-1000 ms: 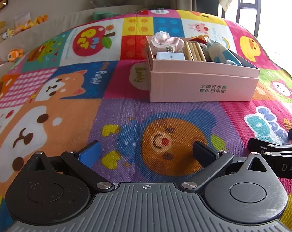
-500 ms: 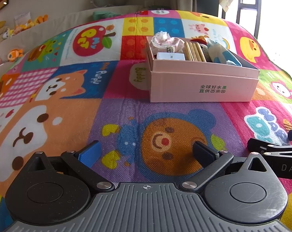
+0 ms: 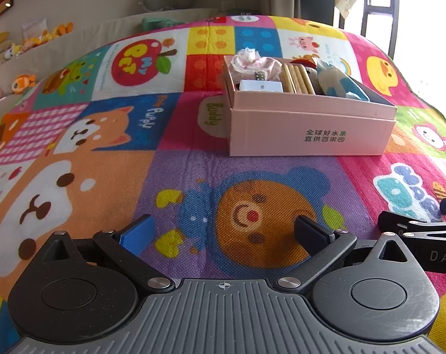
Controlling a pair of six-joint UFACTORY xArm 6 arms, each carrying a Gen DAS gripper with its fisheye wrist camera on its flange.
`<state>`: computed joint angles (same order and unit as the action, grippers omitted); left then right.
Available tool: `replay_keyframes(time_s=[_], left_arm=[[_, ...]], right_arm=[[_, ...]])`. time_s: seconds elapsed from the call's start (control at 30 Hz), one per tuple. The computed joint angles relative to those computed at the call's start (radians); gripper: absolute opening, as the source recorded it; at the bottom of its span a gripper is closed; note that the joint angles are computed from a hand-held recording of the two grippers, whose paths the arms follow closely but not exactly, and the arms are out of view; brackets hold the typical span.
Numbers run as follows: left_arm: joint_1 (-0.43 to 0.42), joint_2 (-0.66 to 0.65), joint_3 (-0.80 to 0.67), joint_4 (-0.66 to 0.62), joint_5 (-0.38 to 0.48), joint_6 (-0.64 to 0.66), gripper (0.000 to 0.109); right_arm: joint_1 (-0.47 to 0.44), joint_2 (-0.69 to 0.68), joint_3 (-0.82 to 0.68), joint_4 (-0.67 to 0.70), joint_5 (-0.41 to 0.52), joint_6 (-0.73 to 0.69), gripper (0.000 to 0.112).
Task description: Organize objects
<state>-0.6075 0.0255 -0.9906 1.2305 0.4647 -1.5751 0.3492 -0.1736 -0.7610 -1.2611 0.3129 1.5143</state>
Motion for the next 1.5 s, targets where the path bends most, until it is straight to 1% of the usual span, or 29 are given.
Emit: replay_keyframes(time_s=[0.47,0.63,1.5], left_arm=[[-0.001,0.001,-0.001,0.002,0.001,-0.001,0.103],[0.0,0.0,0.0,0.001,-0.001,-0.003,0.103],[0.0,0.001,0.0,0.002,0.001,-0.003,0.103]], right_arm=[[0.0,-0.005,0.009,-0.019,-0.003,0.02,0.103],[0.008,0.004,-0.008,0.01,0.006,-0.004,0.103],[0.001,0.001,-0.001,0.0,-0.001,0.001,0.103]])
